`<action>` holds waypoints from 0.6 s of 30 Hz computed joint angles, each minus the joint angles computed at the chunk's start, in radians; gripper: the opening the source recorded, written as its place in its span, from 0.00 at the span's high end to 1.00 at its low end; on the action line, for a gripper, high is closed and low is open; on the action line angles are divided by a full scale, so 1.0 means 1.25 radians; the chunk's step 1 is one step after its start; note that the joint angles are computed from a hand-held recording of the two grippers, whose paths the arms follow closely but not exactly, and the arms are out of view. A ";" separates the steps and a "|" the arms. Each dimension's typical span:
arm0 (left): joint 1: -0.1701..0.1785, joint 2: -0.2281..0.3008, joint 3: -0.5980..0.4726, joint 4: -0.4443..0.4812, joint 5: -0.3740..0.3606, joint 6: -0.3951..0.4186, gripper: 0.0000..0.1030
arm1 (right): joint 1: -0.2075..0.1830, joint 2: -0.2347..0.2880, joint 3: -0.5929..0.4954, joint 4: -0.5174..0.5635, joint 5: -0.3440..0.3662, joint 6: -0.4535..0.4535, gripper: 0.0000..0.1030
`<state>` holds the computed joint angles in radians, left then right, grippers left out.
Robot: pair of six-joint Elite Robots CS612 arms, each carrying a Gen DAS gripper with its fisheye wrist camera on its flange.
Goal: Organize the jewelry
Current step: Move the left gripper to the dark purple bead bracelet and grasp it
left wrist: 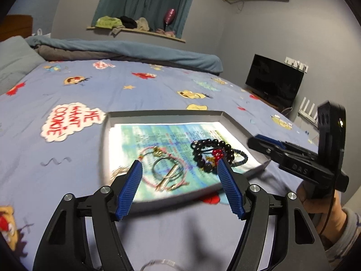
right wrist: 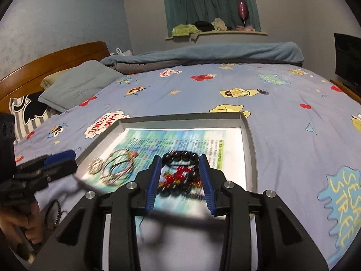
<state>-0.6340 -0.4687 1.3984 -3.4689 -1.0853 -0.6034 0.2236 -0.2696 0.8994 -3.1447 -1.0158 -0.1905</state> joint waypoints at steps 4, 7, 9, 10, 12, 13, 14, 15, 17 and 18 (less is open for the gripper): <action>-0.011 -0.023 0.061 -0.022 0.025 -0.032 0.28 | -0.002 -0.021 0.051 -0.028 0.012 -0.007 0.65; -0.019 -0.036 0.104 -0.026 0.036 -0.071 0.26 | -0.003 -0.037 0.094 -0.052 0.022 -0.011 0.59; -0.025 -0.043 0.131 -0.024 0.041 -0.098 0.26 | -0.003 -0.044 0.117 -0.059 0.028 -0.017 0.57; -0.027 -0.046 0.140 -0.022 0.044 -0.106 0.26 | -0.003 -0.049 0.129 -0.062 0.032 -0.022 0.57; -0.033 -0.050 0.157 -0.012 0.048 -0.129 0.26 | -0.002 -0.055 0.149 -0.060 0.033 -0.036 0.57; -0.036 -0.052 0.163 -0.010 0.048 -0.137 0.26 | -0.001 -0.058 0.157 -0.059 0.034 -0.041 0.57; -0.040 -0.052 0.172 -0.012 0.045 -0.146 0.26 | -0.001 -0.060 0.166 -0.060 0.034 -0.045 0.56; -0.042 -0.053 0.178 -0.012 0.044 -0.153 0.26 | -0.001 -0.062 0.172 -0.060 0.034 -0.047 0.56; -0.047 -0.055 0.188 -0.001 0.051 -0.173 0.26 | -0.001 -0.065 0.184 -0.065 0.030 -0.050 0.56; -0.050 -0.054 0.191 -0.002 0.052 -0.181 0.26 | -0.001 -0.066 0.188 -0.068 0.030 -0.049 0.56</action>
